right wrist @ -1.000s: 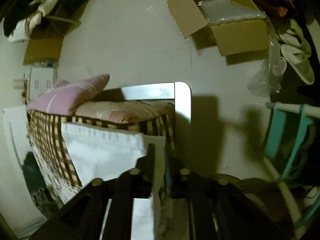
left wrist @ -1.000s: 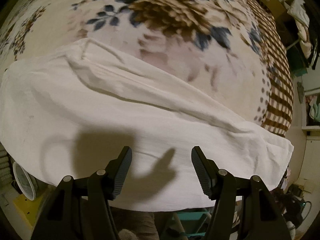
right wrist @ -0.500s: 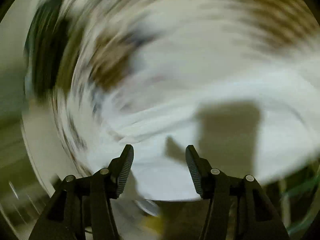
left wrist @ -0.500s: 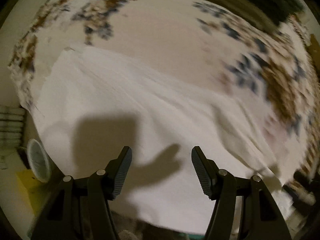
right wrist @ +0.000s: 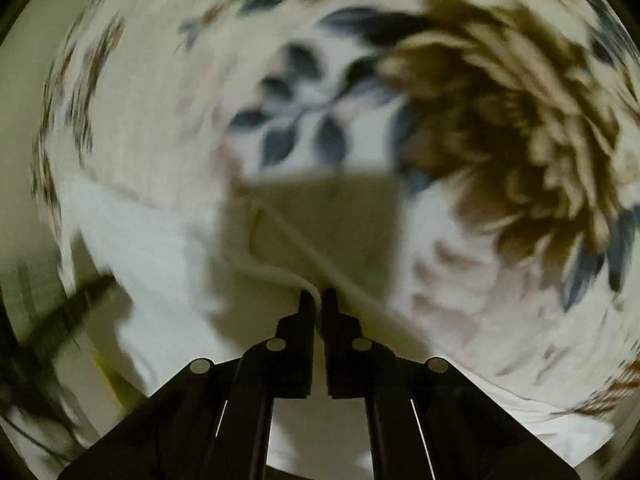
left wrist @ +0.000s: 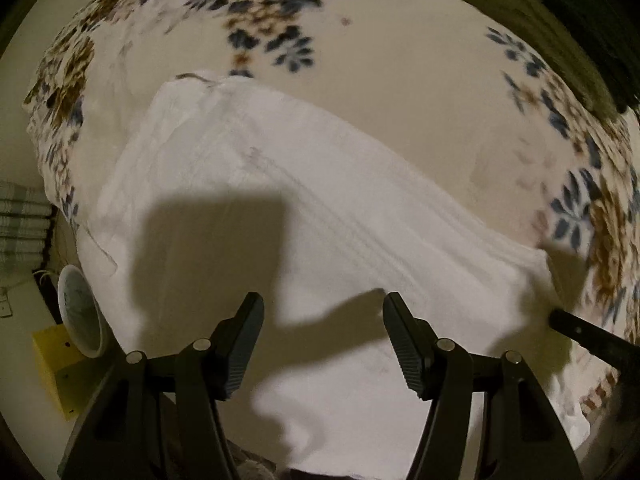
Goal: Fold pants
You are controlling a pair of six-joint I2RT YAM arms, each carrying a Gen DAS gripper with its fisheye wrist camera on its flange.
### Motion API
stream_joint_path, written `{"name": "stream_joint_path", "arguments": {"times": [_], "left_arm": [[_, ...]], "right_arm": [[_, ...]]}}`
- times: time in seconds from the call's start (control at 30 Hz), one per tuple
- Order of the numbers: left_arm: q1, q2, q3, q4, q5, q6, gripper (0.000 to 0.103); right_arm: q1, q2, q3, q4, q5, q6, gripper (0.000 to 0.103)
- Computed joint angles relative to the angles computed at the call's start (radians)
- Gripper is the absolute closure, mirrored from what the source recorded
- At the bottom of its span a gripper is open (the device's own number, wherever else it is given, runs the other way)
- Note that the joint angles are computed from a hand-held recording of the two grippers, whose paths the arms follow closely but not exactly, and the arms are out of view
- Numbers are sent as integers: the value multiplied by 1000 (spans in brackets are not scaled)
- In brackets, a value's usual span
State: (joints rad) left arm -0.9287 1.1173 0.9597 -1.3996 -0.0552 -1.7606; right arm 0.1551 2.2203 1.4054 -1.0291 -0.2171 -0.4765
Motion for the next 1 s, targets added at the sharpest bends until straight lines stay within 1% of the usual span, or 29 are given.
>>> {"name": "stream_joint_path", "arguments": {"times": [0.07,0.1,0.13,0.17,0.2,0.23,0.27,0.3,0.37,0.4,0.43,0.47,0.5,0.53,0.57,0.6,0.63,0.67,0.7,0.73,0.77,0.8,0.83,0.87,0.9,0.97,1.0], "left_arm": [[-12,38,46,19,-6,15,43],[-19,54,75,32,-9,25,43],[-25,71,101,45,-13,38,43],[-28,86,121,57,-14,51,43],[-26,102,138,82,-10,66,43],[-18,112,141,118,10,78,44],[4,113,125,173,53,88,44],[31,105,90,256,112,84,44],[66,104,34,387,193,46,44],[89,152,54,446,229,28,44],[102,157,23,507,253,-1,44],[108,190,42,527,265,-17,44],[114,204,26,561,281,-32,44],[133,235,45,578,302,-30,44],[149,278,66,593,320,-22,44],[156,311,85,601,324,-13,45],[160,339,97,608,323,3,54],[169,389,135,612,324,22,58],[182,426,167,589,326,53,67],[185,441,180,576,316,75,85],[193,449,195,559,308,97,89],[193,451,207,538,291,116,92],[194,440,206,534,278,121,96],[197,427,207,524,264,127,97],[201,420,211,515,246,135,98],[211,400,208,504,222,144,98],[219,414,219,509,218,148,99]], "right_arm": [[-25,14,3,-30,-6,-20,99],[-42,14,5,-43,-8,-30,89],[-78,14,21,-74,-27,-34,82],[-108,12,36,-100,-39,-28,66],[-165,8,62,-129,-47,-14,59],[-210,8,86,-146,-51,1,59],[-264,0,96,-163,-50,5,59],[-325,9,130,-195,-36,26,59],[-412,46,192,-257,-10,96,59],[-483,95,246,-303,-6,142,59],[-542,136,290,-334,-7,181,59],[-581,154,302,-340,-6,213,59],[-634,181,318,-336,-12,263,59],[-654,214,350,-336,-32,313,59],[-707,252,391,-352,-42,358,59],[-725,259,391,-349,-53,391,59],[-746,272,393,-347,-66,424,59],[-759,272,376,-339,-76,451,59],[-773,259,328,-309,-94,477,59],[-785,254,301,-286,-107,491,59],[-805,256,297,-275,-115,498,66],[-823,269,322,-276,-114,495,92],[-831,255,309,-254,-99,503,96],[-812,234,261,-213,-112,528,97],[-815,229,254,-206,-120,535,99],[-824,234,284,-225,-124,533,100],[-831,235,302,-241,-128,532,100]]}}
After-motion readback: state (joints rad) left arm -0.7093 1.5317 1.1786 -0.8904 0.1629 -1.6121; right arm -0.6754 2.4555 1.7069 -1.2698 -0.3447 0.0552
